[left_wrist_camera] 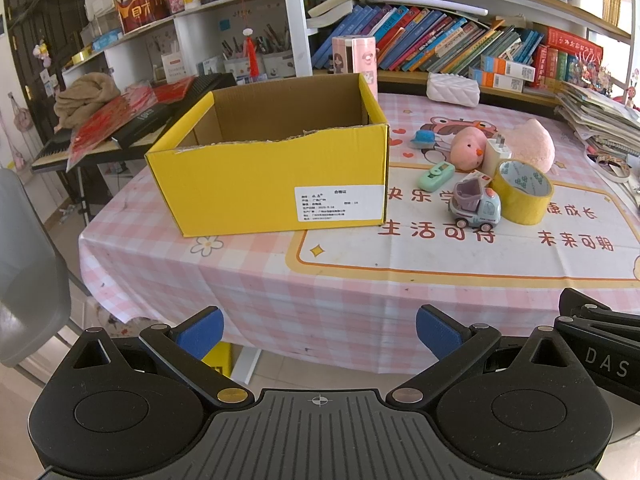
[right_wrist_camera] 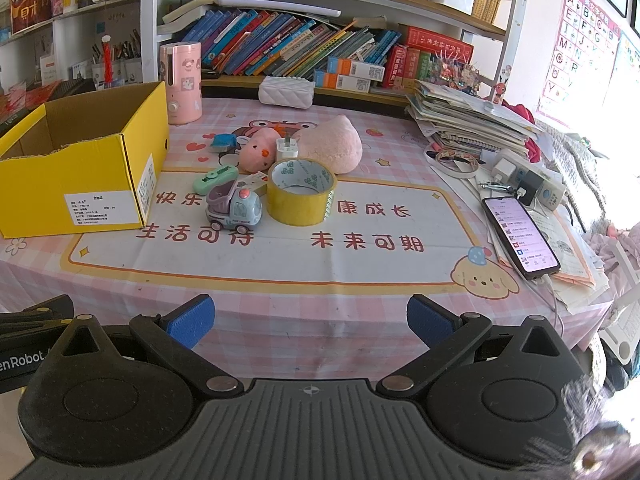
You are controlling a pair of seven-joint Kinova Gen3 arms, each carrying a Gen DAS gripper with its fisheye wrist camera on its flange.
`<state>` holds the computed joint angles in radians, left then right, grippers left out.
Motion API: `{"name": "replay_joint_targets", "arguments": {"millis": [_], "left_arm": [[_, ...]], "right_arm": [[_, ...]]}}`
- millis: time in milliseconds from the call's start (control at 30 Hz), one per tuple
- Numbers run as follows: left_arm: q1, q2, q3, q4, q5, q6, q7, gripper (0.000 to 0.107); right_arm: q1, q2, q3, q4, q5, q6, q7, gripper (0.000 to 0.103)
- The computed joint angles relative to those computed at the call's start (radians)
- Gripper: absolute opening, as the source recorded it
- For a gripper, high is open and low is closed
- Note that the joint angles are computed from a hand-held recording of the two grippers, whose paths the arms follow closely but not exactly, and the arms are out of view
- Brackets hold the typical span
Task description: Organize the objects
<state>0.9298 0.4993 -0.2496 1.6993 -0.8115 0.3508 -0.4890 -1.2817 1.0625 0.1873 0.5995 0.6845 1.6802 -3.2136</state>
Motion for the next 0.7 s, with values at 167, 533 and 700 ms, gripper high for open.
{"name": "replay_joint_targets", "arguments": {"millis": [167,533,700], "left_arm": [[-0.002,0.000,0.002,-0.001,-0.001,0.001,0.000,0.103],[-0.001,-0.001,0.004,0.001,-0.004,0.002,0.005,0.103],[0.003,-0.001,0.003,0.007,-0.005,-0.001,0.011,0.103]], "right_arm": [[-0.001,-0.001,0.000,0.001,0.001,0.000,-0.001,0.103],[0.001,0.002,0.000,-0.004,0.000,0.002,0.002,0.103],[0.002,0.005,0.001,-0.010,-0.001,0.003,0.006,0.103]]}}
